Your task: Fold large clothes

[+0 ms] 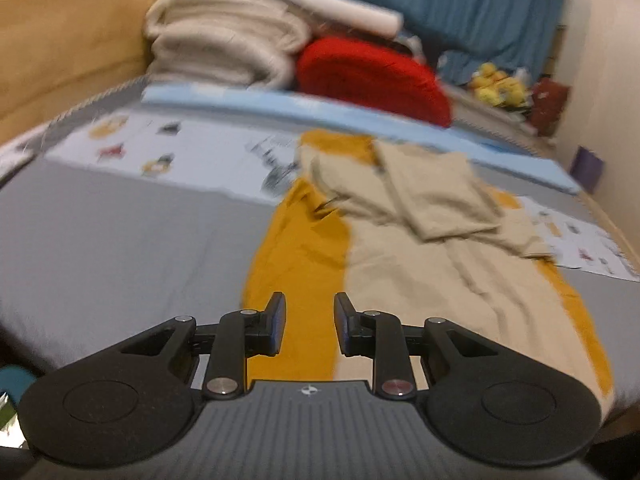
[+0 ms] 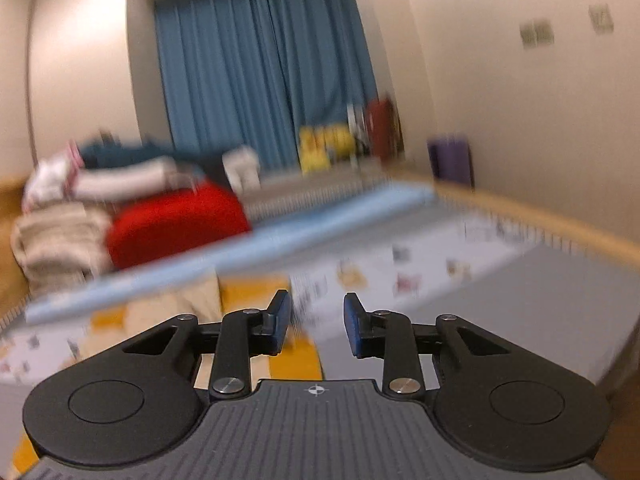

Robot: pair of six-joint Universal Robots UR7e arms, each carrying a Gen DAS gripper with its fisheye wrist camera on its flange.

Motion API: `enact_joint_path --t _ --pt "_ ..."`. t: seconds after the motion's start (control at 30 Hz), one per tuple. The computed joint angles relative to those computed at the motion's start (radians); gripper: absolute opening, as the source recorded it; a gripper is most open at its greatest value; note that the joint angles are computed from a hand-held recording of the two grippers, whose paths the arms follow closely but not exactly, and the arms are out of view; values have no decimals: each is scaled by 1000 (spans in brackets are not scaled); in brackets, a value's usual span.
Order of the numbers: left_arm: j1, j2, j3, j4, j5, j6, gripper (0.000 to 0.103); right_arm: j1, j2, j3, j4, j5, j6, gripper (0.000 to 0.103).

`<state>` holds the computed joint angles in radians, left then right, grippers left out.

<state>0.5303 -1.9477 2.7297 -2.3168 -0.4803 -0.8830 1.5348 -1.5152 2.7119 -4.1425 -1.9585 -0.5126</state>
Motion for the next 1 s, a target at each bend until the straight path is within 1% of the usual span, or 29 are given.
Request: enact_joint_path --t 0.03,0.07,0.13,0.17,0.23,0.27,0.3,0.33,0.4,0.47,0.53,0.57,0.63,0.67,0.7,0.73,0.77,0.8,0.83,0.87,0.9,0.93,1.0 --pt "31 3 -10 21 -5 -13 28 -26 50 -10 7 -7 7 31" --pt "62 10 -18 20 -16 -17 28 -34 100 -42 55 -32 26 31" --pt "125 32 -34 6 -38 -10 29 -46 115 -77 210 -88 72 31" --pt "150 48 -42 19 -44 -18 29 -46 141 -99 261 -113 99 31" --pt "211 88 -79 18 -59 2 31 -66 150 -108 327 -121 145 31" --pt "238 105 -94 29 -69 -2 32 -51 155 -115 371 -147 183 32" --pt "255 113 -102 54 -70 -19 34 -65 150 -119 421 -152 208 33" --pt "278 134 -125 57 -66 -17 40 -86 141 -105 449 -153 224 34" --pt "306 135 -135 79 -75 -36 47 -109 132 -85 490 -162 254 34" --pt "346 154 -153 68 -107 -26 47 -121 124 -73 532 -179 281 39" --pt "369 161 -163 82 -135 -30 47 -131 128 -68 554 -193 300 41" --pt "372 163 -163 85 -139 -29 47 -136 144 -53 528 -194 297 41" --pt "371 160 -160 84 -138 -15 46 -121 171 -57 505 -213 284 42" --pt "369 155 -157 85 -138 -7 42 -111 190 -58 486 -222 272 44" --pt "369 151 -155 81 -144 5 22 -105 208 -60 469 -229 260 44" --pt "375 158 -155 45 -160 38 7 -97 226 -63 454 -236 245 43" --pt "360 147 -147 39 -169 50 7 -88 241 -62 437 -240 228 31" --pt "334 126 -137 55 -159 52 6 -82 249 -65 434 -244 219 14" --pt "317 118 -130 50 -152 58 6 -85 246 -66 434 -234 211 8" --pt "295 92 -119 47 -154 57 6 -97 222 -69 446 -201 213 3" --pt "270 45 -106 44 -169 56 6 -100 189 -62 451 -175 223 2" --pt "251 10 -94 41 -179 57 5 -97 162 -53 432 -152 229 2" --pt "215 -49 -86 82 -192 49 5 -80 117 -32 371 -126 230 2"
